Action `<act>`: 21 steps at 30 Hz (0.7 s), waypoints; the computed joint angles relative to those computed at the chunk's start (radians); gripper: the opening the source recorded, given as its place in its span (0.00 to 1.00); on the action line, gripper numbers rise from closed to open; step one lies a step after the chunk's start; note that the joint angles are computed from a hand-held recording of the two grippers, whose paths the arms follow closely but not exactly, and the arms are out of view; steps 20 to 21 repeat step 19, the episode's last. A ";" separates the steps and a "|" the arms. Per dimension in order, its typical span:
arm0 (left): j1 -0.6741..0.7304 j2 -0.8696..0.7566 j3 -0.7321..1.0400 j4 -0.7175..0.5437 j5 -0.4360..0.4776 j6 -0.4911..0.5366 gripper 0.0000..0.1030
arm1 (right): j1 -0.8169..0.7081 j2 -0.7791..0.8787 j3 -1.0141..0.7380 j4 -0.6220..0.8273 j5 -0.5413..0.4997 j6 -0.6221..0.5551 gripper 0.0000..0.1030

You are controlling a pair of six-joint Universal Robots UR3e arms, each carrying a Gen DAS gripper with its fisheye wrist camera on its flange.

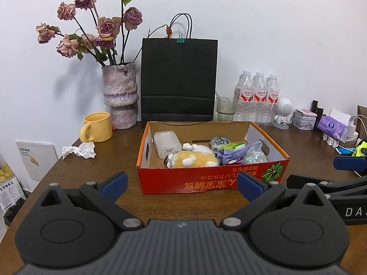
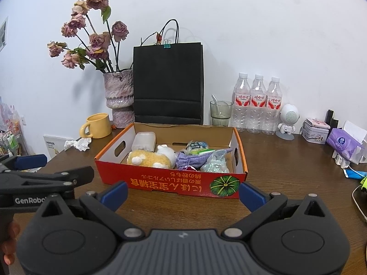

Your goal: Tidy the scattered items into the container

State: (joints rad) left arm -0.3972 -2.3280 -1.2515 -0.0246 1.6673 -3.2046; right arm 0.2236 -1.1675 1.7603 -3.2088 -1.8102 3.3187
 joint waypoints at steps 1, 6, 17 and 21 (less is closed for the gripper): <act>0.000 0.000 0.001 -0.001 -0.001 0.000 1.00 | 0.001 0.000 0.000 -0.001 -0.001 0.000 1.00; 0.000 -0.005 0.010 -0.004 0.001 0.004 1.00 | 0.001 0.000 0.004 -0.004 -0.001 0.001 1.00; 0.002 -0.011 0.024 -0.041 -0.004 -0.018 1.00 | -0.012 0.003 0.009 -0.003 0.013 0.000 1.00; 0.002 -0.011 0.037 -0.072 -0.003 -0.037 1.00 | -0.010 0.007 0.004 0.000 0.009 -0.001 1.00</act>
